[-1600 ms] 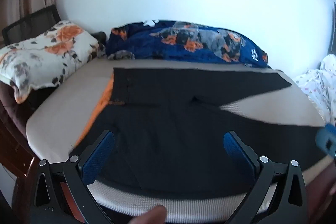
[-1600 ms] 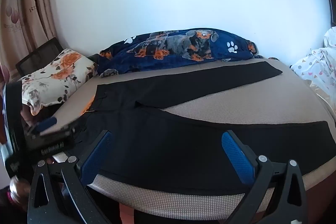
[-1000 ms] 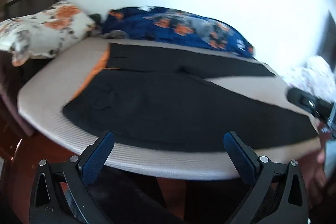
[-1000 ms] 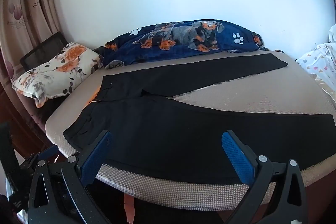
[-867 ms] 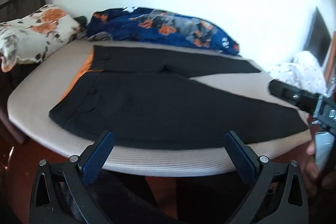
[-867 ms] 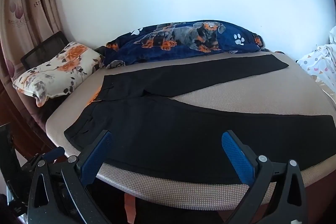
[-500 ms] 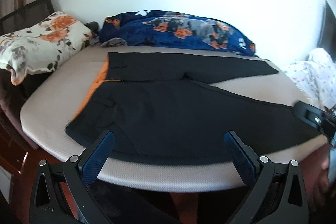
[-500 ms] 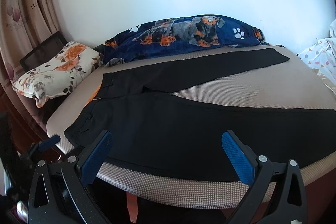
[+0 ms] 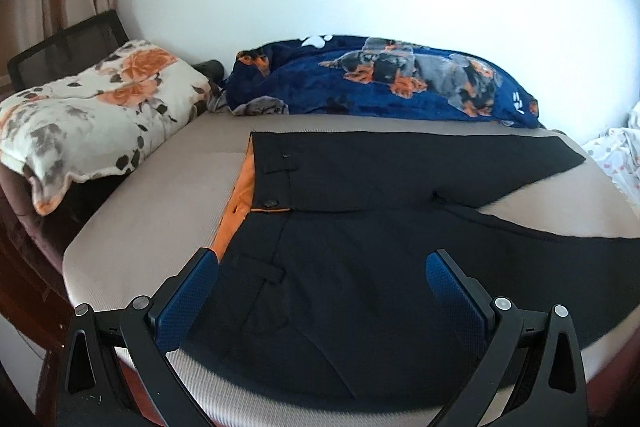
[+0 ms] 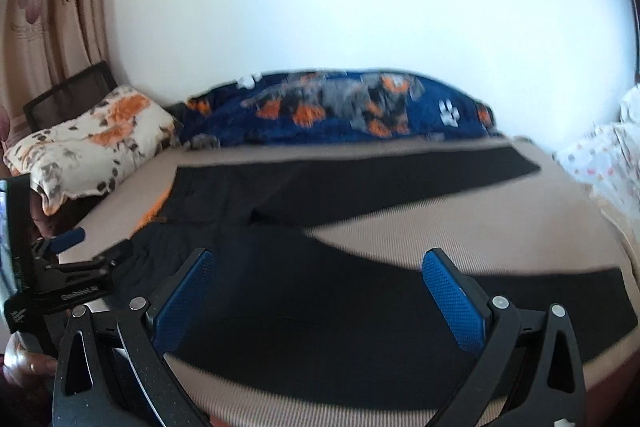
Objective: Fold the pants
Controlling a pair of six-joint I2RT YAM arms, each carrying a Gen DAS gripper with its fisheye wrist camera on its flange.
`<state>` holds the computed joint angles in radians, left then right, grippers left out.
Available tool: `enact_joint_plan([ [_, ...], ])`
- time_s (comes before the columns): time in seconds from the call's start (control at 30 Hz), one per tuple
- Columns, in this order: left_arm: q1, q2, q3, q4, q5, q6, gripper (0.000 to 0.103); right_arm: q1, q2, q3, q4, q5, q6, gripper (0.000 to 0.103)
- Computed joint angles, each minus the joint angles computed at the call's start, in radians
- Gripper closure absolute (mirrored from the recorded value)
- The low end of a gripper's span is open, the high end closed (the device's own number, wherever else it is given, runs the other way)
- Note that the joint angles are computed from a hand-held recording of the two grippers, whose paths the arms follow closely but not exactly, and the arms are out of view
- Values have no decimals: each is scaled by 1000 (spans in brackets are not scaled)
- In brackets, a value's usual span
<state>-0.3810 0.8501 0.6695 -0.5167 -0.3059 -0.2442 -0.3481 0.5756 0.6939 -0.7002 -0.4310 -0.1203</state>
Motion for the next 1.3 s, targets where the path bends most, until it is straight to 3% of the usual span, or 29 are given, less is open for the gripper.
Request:
enact_joint_plan([
  [0.13,149,104,29,70,146,86,1,62,90,8,47,-3,17,10],
  [0.3,334,277,108,147,310,219,1,139,145,-16,115,25,39,10],
  [0.37,396,382,174,156,364,272,1,165,187,-18,142,41,42,10],
  [0.53,550,686,414,137,603,392,1,197,281,-29,202,55,59,10],
  [0.57,560,734,463,121,631,416,1,202,301,-30,213,55,63,10],
  [0.67,565,890,628,119,589,453,1,205,371,-26,239,54,70,9],
  [0.77,594,1044,814,29,692,479,1,190,435,-23,251,39,77,9],
  [1.07,606,1418,1313,-221,751,511,11,163,541,-4,274,33,97,9],
  [1.1,611,1449,1359,-255,776,514,14,165,551,0,272,35,99,9],
  [1.2,624,1628,1641,-489,890,588,34,167,569,7,272,39,100,9],
  [1.23,627,1673,1707,-539,911,585,35,169,573,8,272,41,102,9],
  [1.27,633,1685,1723,-544,935,570,36,170,580,12,271,42,104,9],
  [1.3,637,1687,1724,-539,956,549,49,172,585,15,270,42,109,9],
])
